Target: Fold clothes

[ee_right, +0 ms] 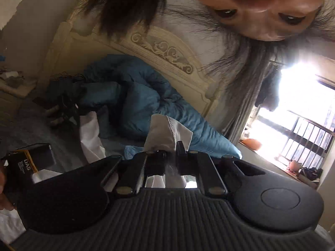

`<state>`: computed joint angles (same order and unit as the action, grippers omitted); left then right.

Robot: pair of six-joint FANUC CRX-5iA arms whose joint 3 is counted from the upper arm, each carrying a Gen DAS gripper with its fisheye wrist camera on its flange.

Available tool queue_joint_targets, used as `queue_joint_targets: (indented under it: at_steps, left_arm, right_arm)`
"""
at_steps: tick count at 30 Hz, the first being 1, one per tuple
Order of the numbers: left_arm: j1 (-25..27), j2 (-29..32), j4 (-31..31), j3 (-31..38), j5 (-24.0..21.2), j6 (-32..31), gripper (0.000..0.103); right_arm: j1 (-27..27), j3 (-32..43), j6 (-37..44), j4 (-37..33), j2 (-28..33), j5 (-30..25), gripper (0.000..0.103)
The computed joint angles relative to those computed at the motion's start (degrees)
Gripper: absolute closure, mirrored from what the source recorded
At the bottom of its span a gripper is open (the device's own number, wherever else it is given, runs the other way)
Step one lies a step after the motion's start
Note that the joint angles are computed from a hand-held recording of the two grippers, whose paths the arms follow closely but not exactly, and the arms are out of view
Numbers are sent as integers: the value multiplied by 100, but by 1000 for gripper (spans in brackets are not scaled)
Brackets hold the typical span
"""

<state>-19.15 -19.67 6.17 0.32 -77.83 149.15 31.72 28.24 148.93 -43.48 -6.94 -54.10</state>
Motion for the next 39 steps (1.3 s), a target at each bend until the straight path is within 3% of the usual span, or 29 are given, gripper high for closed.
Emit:
queue_joint_targets:
  at_steps: [4,7,9,11,14,16,24,27,28,30,34,39]
  left_arm:
    - [754,-562,-208,-166,-995,-188,66]
    - [1295,-789,-200,-300,-1289,-562,66]
    - [1634,-870,-37,-407,-1250,-911,66]
    - [1866,-838,191,-486,-1099,-1295,66]
    - [1944,-600,489,-483,-812,-1836,65]
    - [1872,-380,659,-388,-690,-2321,63]
    - [1247,746,524,358,-935,-4603,58]
    - [1114,931,464,465,-971,-5142,67]
    - [1080,977,461,485,-980,-5310,70]
    - [1076,1011,480,506,-992,-5527,99]
    - [1248,912,600,485,-994,-5630,102]
    - [1478,1054,343,799,-1277,-5222,99]
  right_arm:
    - [702,-279,-667,409,125,-545,93]
    - [1456,-343,-1703,1441,467,-1534,75]
    - [1805,-352,-2428,1857,620,-2099,74]
    - [1821,-175,-3084,1744,716,-2564,72]
    - [1754,-10,-4168,1492,707,-2954,55]
    - [1695,81,-4954,1472,675,-3099,53]
    - [1738,-563,-9440,2699,397,-2848,52]
    - [1661,-931,-10642,2877,314,-2537,52]
    - [1664,-1055,-10865,2910,272,-2415,52]
    - [1707,-1273,-11249,3012,252,-2129,53]
    - [1841,-1477,-11578,3174,172,-1714,53]
    - [1949,-1600,-11139,3131,206,-1298,53]
